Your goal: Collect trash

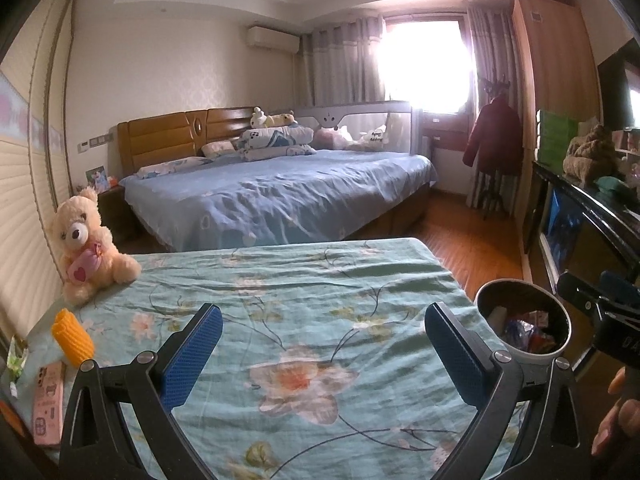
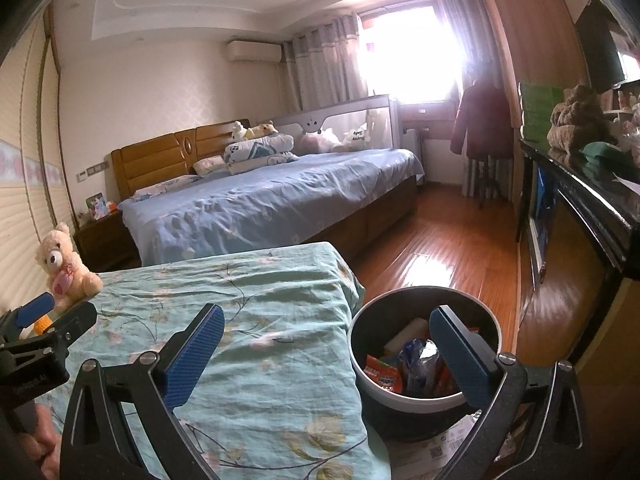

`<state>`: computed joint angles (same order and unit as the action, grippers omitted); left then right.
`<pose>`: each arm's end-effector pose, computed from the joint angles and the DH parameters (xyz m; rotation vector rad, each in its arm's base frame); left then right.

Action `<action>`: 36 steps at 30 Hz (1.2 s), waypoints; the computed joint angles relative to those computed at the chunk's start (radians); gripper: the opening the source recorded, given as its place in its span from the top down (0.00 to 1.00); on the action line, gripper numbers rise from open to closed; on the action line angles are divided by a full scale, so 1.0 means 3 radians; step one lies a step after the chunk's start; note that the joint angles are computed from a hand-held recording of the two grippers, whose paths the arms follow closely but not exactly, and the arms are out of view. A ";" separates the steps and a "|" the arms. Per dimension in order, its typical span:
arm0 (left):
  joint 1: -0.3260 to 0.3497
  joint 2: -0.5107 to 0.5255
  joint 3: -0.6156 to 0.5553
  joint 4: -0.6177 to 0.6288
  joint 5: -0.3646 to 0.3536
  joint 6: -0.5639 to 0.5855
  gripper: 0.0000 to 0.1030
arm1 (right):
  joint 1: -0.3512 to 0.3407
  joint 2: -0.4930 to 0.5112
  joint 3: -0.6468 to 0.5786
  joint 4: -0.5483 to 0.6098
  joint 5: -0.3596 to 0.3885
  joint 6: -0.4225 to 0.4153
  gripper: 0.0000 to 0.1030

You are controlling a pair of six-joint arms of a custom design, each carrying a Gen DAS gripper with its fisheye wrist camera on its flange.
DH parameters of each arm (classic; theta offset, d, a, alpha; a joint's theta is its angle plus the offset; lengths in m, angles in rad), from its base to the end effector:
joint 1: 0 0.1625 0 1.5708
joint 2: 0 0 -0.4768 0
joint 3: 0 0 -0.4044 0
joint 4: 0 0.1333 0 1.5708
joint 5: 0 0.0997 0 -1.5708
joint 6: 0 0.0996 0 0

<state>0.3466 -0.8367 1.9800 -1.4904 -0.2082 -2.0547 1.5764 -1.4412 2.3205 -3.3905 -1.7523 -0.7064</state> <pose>-0.3934 -0.3874 0.0477 0.1876 1.8327 -1.3724 0.1179 -0.4568 0.3466 0.7451 -2.3278 1.0892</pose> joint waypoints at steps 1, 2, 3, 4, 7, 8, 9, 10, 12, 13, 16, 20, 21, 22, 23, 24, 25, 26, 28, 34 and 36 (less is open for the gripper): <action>0.0001 -0.0003 0.0005 -0.0014 0.0002 0.0008 0.01 | 0.0001 -0.0004 -0.0002 0.0002 0.0005 -0.0004 0.00; 0.0002 -0.0006 0.0017 -0.0055 0.0001 0.0033 0.01 | 0.0007 -0.0003 -0.0004 0.0006 0.0006 0.0003 0.00; 0.0005 -0.0013 0.0037 -0.0130 -0.0001 0.0085 0.01 | 0.0005 -0.0008 0.0000 0.0004 0.0013 0.0005 0.00; 0.0007 -0.0021 0.0061 -0.0231 0.0000 0.0159 0.01 | 0.0010 -0.0005 0.0001 -0.0002 0.0010 0.0007 0.00; 0.0010 -0.0026 0.0068 -0.0263 0.0006 0.0187 0.01 | 0.0005 -0.0020 -0.0001 0.0034 0.0027 0.0022 0.00; 0.0012 -0.0028 0.0069 -0.0268 0.0012 0.0199 0.01 | 0.0006 -0.0024 -0.0003 0.0042 0.0029 0.0031 0.00; 0.0013 -0.0031 0.0075 -0.0289 0.0017 0.0218 0.01 | 0.0006 -0.0027 -0.0002 0.0049 0.0032 0.0033 0.00; 0.0017 -0.0033 0.0077 -0.0299 0.0018 0.0226 0.01 | 0.0008 -0.0029 -0.0001 0.0052 0.0032 0.0035 0.00; 0.0019 -0.0033 0.0088 -0.0359 0.0010 0.0278 0.01 | 0.0009 -0.0032 -0.0003 0.0059 0.0032 0.0039 0.00; 0.0022 -0.0033 0.0087 -0.0362 0.0007 0.0284 0.01 | 0.0009 -0.0029 -0.0002 0.0054 0.0028 0.0037 0.00; 0.0019 -0.0030 0.0090 -0.0377 0.0010 0.0294 0.01 | 0.0013 -0.0030 -0.0001 0.0057 0.0026 0.0036 0.00; 0.0012 -0.0003 0.0055 -0.0264 0.0033 0.0218 0.01 | 0.0015 -0.0035 -0.0005 0.0077 0.0023 0.0047 0.00; 0.0015 -0.0002 0.0052 -0.0265 0.0040 0.0220 0.01 | 0.0022 -0.0030 -0.0003 0.0075 0.0016 0.0052 0.00; 0.0012 0.0000 0.0062 -0.0291 0.0042 0.0229 0.01 | 0.0021 -0.0029 -0.0002 0.0072 0.0018 0.0050 0.00; 0.0012 -0.0002 0.0070 -0.0314 0.0043 0.0241 0.01 | 0.0022 -0.0031 -0.0003 0.0083 0.0017 0.0053 0.00; 0.0013 -0.0002 0.0073 -0.0323 0.0041 0.0245 0.01 | 0.0024 -0.0034 -0.0003 0.0094 0.0017 0.0059 0.00; 0.0013 -0.0003 0.0074 -0.0326 0.0039 0.0248 0.01 | 0.0027 -0.0036 -0.0001 0.0100 0.0017 0.0063 0.00; 0.0013 -0.0006 0.0084 -0.0371 0.0037 0.0282 0.01 | 0.0030 -0.0036 -0.0001 0.0097 0.0015 0.0060 0.00; 0.0017 -0.0025 0.0149 -0.0629 0.0029 0.0461 0.01 | 0.0033 -0.0032 -0.0001 0.0088 0.0006 0.0048 0.00; 0.0008 -0.0032 0.0148 -0.0587 0.0030 0.0428 0.01 | 0.0022 -0.0036 0.0005 0.0102 0.0032 0.0061 0.00; 0.0008 -0.0034 0.0154 -0.0614 0.0033 0.0451 0.01 | 0.0022 -0.0035 0.0006 0.0098 0.0035 0.0060 0.00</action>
<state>0.3490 -0.8468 2.0260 -1.6745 -0.1984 -1.9193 1.5830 -1.4518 2.3223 -3.3610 -1.7418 -0.6885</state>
